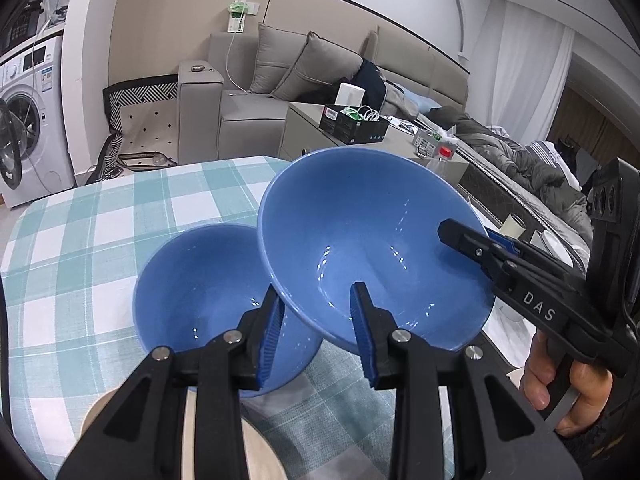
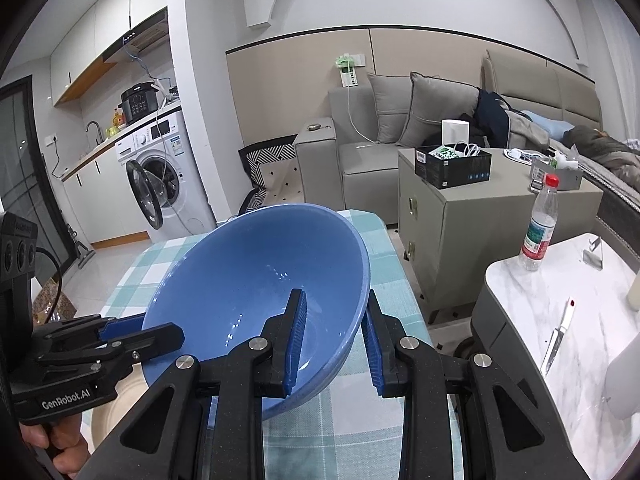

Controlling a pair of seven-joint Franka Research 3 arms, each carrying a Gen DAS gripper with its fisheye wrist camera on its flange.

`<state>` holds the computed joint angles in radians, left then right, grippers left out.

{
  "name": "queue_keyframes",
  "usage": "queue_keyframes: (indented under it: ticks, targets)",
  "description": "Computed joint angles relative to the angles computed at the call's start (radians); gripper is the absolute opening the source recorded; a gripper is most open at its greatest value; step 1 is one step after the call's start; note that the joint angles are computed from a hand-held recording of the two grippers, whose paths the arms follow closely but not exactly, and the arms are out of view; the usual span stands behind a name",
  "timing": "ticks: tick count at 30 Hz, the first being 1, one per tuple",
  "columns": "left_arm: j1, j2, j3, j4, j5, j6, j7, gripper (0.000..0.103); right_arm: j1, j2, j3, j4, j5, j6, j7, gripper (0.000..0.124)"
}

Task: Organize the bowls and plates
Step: 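Lift the gripped blue bowl and carry it over the first blue bowl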

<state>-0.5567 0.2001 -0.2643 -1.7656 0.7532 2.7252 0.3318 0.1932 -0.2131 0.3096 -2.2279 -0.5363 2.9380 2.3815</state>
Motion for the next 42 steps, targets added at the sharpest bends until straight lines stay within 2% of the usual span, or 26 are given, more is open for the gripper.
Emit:
queue_keyframes:
  ticks: [15,29,42]
  targets:
    - [0.045,-0.081,-0.002,-0.083,0.065,0.011,-0.072,0.032,0.056,0.066,-0.006,0.081,-0.049,-0.032,0.016,0.028]
    - [0.11,-0.139,-0.015,-0.182,0.066,0.04,-0.11,0.032,0.211,0.191,-0.103,0.185,-0.09,-0.083,0.025,0.028]
    - [0.126,-0.134,-0.02,-0.204,0.062,0.018,-0.117,0.032,0.291,0.256,-0.158,0.228,-0.076,-0.104,0.014,0.028]
